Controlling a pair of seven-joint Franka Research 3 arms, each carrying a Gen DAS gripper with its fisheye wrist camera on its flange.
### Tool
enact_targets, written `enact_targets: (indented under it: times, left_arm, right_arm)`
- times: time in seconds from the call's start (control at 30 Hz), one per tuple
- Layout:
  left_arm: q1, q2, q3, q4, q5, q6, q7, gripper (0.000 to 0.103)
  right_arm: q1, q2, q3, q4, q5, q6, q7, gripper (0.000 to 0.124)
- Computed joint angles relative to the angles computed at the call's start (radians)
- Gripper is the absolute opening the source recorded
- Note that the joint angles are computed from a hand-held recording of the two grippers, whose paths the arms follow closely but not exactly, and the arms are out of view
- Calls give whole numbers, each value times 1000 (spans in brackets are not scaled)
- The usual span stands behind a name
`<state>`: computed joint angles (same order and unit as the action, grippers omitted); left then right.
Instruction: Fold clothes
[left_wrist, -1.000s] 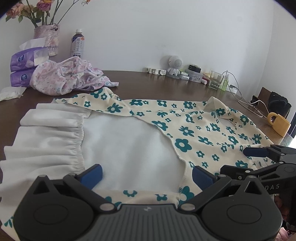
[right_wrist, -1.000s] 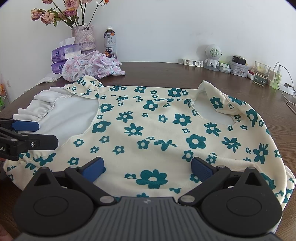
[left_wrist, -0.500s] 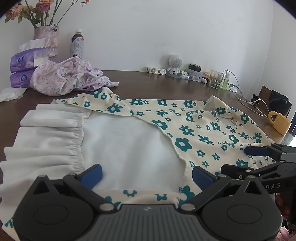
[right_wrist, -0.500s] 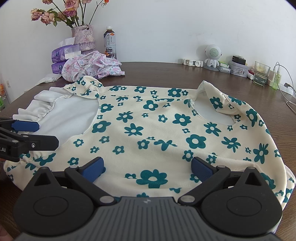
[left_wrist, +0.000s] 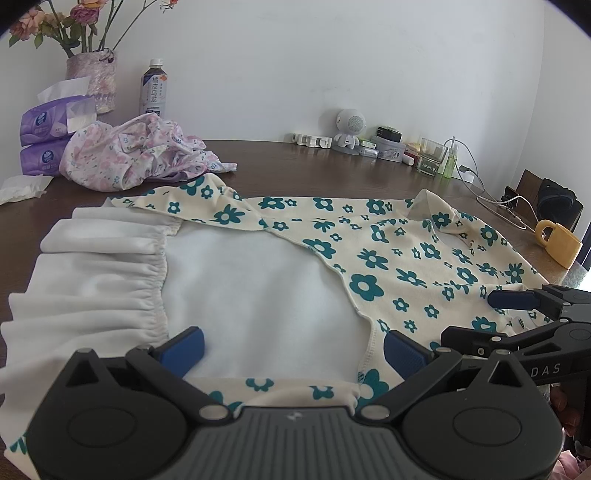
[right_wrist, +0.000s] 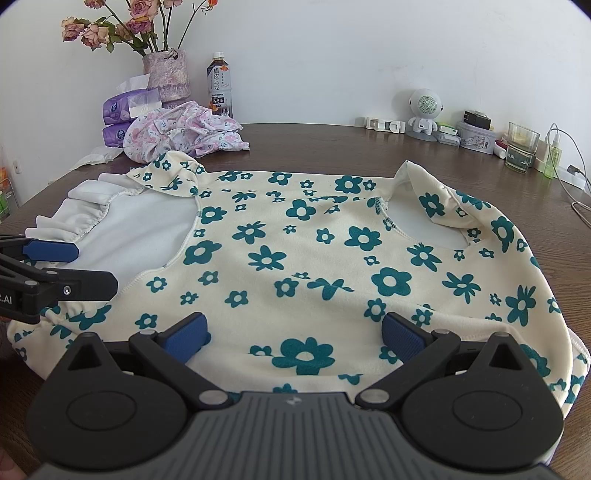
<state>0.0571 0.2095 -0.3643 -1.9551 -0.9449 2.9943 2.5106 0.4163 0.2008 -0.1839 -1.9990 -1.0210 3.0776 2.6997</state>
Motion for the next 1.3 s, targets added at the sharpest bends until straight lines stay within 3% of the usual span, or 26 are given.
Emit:
enact_targets:
  times: [1.3]
  left_arm:
    - [4,1,-6,-2,16,4,-13,103]
  right_arm:
    - [0,-1,1,-1,7,-2,-7,102]
